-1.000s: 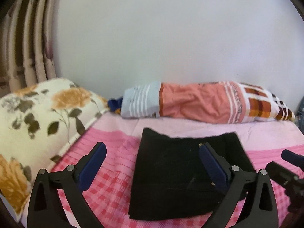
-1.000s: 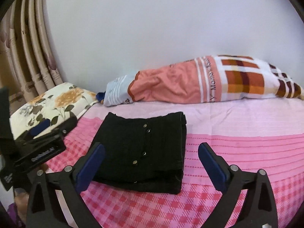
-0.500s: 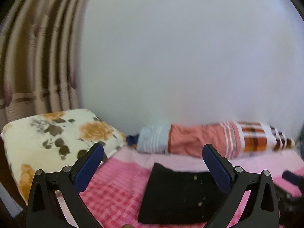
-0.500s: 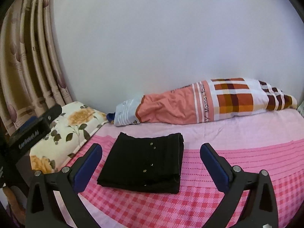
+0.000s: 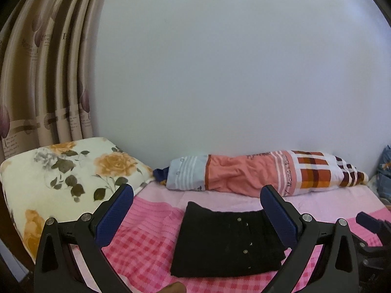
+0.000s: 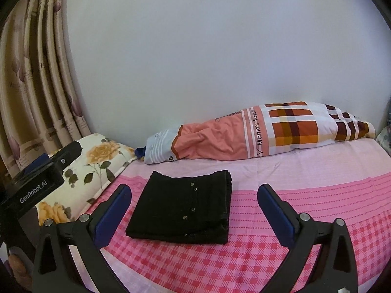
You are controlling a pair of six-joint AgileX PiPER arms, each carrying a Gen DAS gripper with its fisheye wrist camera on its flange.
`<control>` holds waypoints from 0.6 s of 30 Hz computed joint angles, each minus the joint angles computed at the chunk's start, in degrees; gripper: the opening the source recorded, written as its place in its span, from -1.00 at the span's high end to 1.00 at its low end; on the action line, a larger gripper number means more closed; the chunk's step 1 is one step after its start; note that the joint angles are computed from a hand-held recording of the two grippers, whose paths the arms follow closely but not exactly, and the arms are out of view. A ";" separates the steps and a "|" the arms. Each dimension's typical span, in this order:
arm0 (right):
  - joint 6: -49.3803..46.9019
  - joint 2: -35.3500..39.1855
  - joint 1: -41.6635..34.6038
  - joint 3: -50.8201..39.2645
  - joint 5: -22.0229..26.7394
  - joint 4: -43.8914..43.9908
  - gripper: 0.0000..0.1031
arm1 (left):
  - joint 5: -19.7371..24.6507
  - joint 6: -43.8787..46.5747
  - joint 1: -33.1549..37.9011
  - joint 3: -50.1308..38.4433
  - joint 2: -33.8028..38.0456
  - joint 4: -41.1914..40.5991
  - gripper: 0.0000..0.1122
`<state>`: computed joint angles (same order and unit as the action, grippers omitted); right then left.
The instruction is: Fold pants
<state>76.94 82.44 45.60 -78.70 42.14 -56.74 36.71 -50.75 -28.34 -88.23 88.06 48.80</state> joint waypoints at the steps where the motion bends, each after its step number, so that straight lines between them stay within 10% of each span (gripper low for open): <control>1: 0.15 -0.06 0.08 0.08 -0.01 0.09 -0.98 | -0.19 0.65 0.01 0.23 -0.15 -0.43 -0.83; 18: -2.17 -0.13 -2.21 0.71 -1.36 4.90 -0.98 | -0.17 7.26 -0.26 0.30 0.36 -6.25 -0.83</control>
